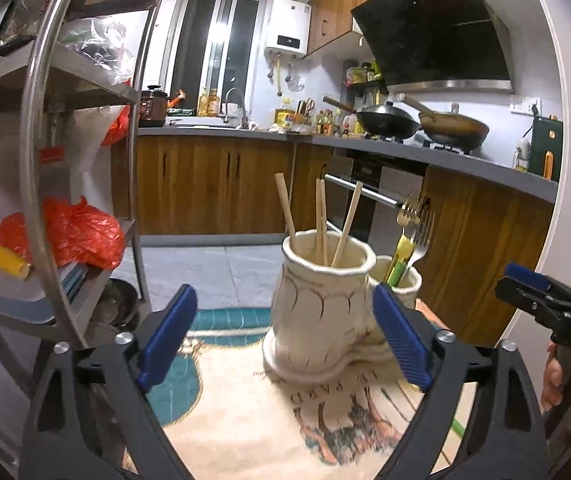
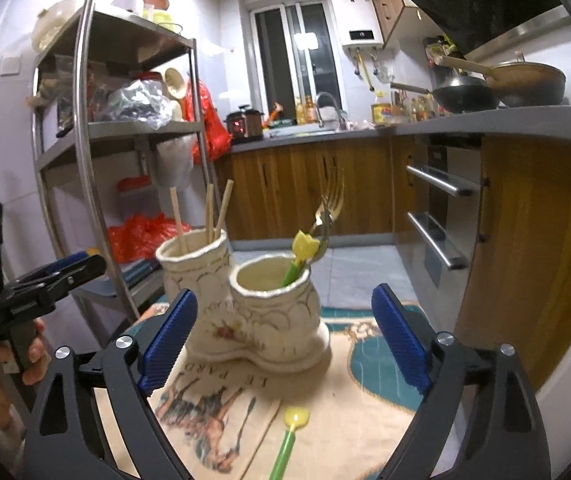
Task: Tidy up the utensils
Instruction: 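Lower both open tools back toward the remaining utensils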
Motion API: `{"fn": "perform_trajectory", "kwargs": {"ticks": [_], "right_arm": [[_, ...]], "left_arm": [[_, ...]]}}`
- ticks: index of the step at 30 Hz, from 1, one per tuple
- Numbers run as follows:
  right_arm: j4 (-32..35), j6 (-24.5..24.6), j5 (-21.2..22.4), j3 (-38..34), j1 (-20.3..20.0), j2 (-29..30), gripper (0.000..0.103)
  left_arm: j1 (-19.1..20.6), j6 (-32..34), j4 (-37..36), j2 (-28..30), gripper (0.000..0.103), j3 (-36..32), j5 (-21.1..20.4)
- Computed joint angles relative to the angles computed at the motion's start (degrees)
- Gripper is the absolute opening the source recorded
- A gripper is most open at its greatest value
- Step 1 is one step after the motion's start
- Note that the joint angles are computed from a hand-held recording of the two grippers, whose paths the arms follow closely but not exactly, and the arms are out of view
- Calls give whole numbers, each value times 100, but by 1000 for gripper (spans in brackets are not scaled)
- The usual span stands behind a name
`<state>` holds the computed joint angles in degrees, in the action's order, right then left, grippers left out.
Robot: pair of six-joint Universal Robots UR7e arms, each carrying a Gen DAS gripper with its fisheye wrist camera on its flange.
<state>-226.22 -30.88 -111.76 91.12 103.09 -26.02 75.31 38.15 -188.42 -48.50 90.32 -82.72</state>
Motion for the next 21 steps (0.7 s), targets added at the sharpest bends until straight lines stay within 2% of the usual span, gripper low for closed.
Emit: {"fn": "perform_trajectory", "kwargs": {"ticks": [4,11,21], "right_arm": [[0,111,-306,202,114,-103,92],[-47,242,-703,513,204,-203,92],[539,678,-1159,663,148,-252,93]], "left_arm": [[-60,74,-248,-190,97,345,165],[-66,5,-189,-521,97,838,247],[-43,21,79,-575,97,1126,555]]}}
